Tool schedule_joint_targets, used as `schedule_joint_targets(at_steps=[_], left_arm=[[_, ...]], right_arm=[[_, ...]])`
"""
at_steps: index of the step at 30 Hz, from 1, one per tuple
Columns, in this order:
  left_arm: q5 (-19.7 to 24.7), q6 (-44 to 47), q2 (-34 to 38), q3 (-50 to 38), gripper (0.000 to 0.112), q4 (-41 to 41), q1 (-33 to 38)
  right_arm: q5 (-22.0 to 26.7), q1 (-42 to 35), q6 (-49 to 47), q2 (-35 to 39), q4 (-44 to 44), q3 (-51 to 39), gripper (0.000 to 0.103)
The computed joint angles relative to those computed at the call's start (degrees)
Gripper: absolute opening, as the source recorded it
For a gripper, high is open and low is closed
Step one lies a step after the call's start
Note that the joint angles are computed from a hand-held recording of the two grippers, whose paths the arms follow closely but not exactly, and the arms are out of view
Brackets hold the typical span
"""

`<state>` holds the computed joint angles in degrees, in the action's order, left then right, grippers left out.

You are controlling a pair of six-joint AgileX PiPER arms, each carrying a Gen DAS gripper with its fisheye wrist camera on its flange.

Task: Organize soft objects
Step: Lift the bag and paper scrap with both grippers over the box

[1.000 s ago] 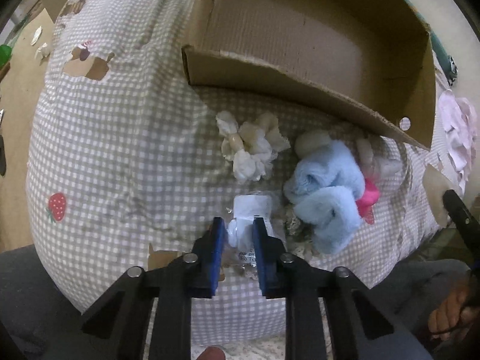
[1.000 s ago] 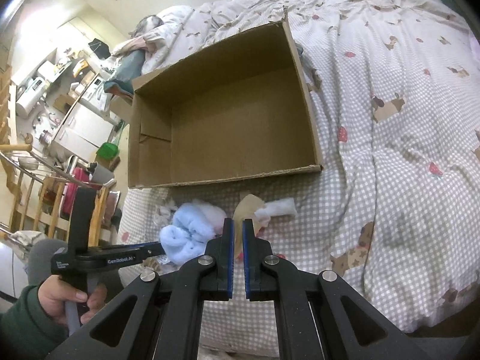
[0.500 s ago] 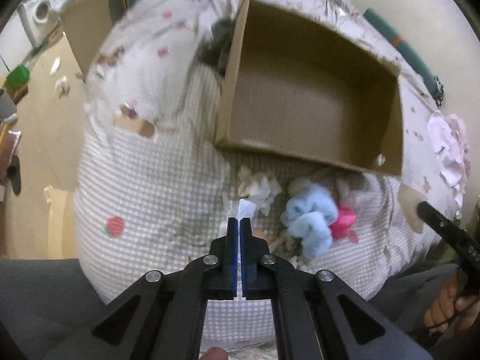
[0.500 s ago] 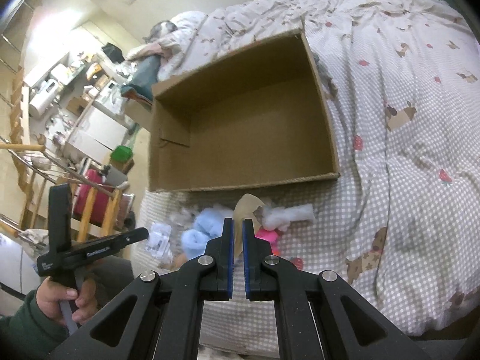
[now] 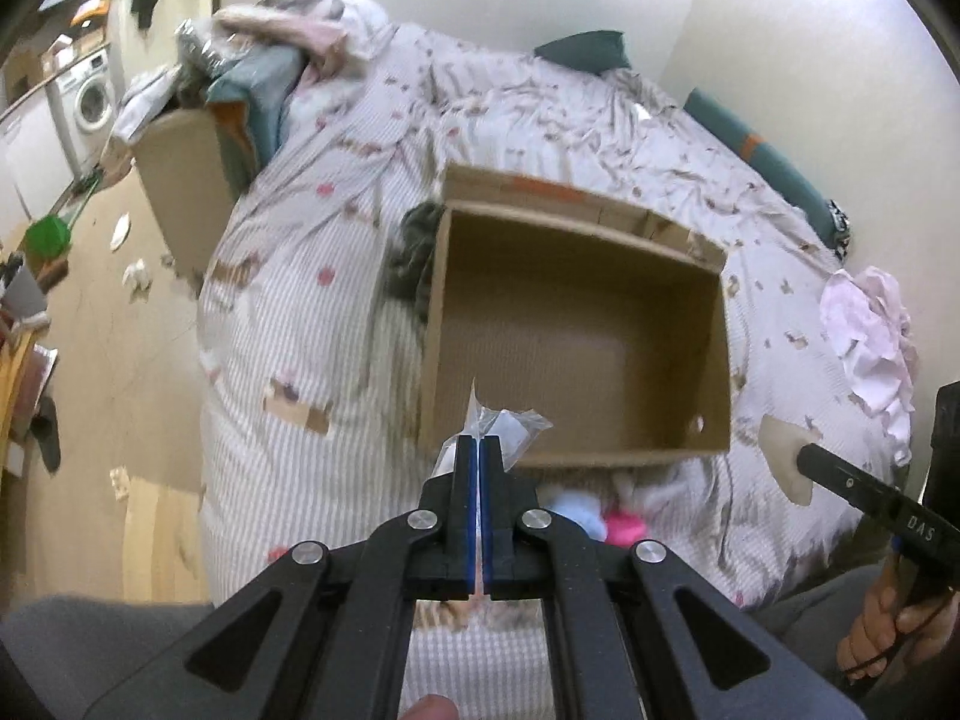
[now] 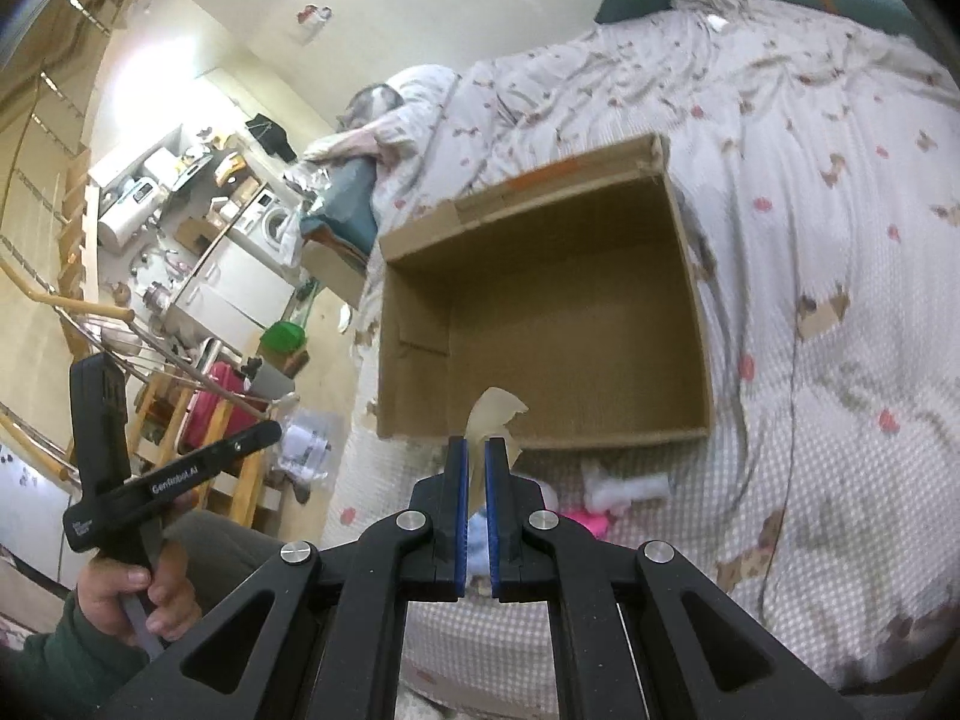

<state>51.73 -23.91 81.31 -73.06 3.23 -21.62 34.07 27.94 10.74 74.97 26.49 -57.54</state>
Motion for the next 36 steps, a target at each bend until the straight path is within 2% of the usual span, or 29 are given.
schedule_joint_targets(at_steps=[8, 18, 28, 36], left_arm=[[1.4, 3.2, 9.6, -11.6, 0.001, 0.1, 0.4], [0.5, 3.9, 19.9, -19.7, 0.001, 2.2, -1.2], [-4.6, 2.4, 27.4, -18.8, 0.001, 5.2, -2.3], [-7.4, -0.1, 30.7, -17.1, 0.001, 8.4, -2.6]], right_arm=[[2.1, -3.1, -1.1, 3.7, -1.8, -6.3, 0.006], [0.3, -7.0, -6.8, 12.1, 2.0, -10.4, 0.006], [-3.8, -7.5, -8.4, 20.9, 3.3, -10.8, 0.006], [-2.7, -6.5, -4.9, 25.2, -0.3, -11.9, 0.006]])
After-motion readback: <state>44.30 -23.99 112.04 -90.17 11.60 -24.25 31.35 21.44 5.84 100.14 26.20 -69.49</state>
